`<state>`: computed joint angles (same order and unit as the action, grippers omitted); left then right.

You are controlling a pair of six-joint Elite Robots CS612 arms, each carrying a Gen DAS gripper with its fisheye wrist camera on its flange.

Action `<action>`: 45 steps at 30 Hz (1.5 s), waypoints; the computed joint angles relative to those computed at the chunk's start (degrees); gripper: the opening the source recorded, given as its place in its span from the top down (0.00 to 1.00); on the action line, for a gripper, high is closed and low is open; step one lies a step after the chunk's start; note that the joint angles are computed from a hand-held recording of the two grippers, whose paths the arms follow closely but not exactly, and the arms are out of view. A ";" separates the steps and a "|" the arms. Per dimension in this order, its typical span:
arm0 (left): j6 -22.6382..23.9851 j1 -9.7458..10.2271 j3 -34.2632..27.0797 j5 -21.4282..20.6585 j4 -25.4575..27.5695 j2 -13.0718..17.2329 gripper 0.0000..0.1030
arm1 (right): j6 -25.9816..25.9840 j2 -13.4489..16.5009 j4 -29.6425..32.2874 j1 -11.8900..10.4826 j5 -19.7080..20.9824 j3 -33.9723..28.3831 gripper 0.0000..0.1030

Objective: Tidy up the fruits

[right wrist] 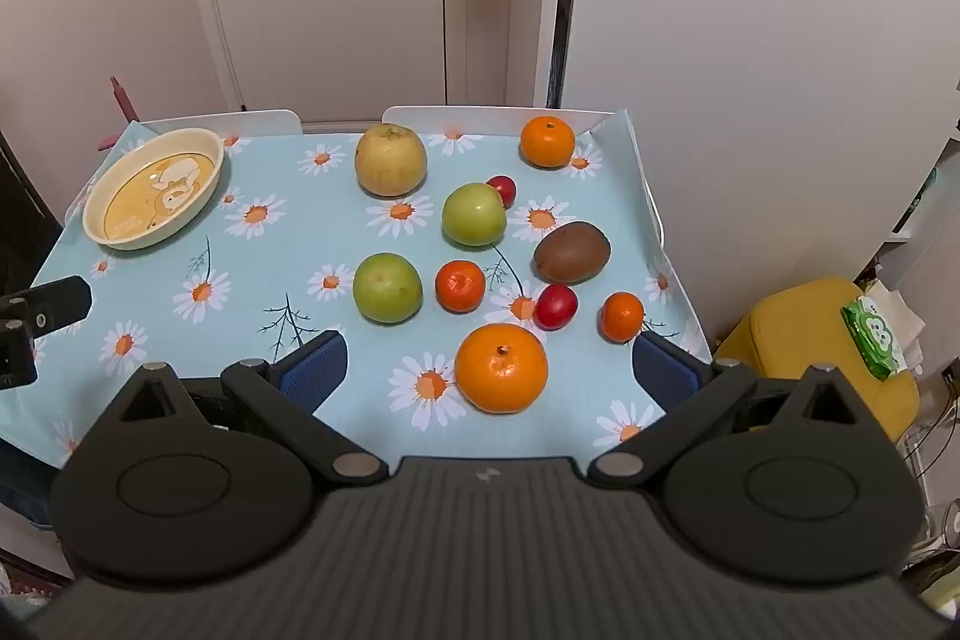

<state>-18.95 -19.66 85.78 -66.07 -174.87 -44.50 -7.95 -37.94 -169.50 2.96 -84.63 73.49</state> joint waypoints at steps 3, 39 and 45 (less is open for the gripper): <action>0.08 0.03 0.13 -0.24 -1.48 0.18 0.00 | 0.02 0.01 -0.09 0.01 -0.15 -0.01 0.00; 0.94 0.09 -0.43 0.06 -1.52 0.39 0.00 | 0.39 -0.17 0.37 -0.04 0.01 -0.10 0.00; 0.92 0.12 -0.55 -0.06 -1.41 0.42 0.00 | 0.41 -0.14 0.56 -0.07 0.03 -0.21 0.00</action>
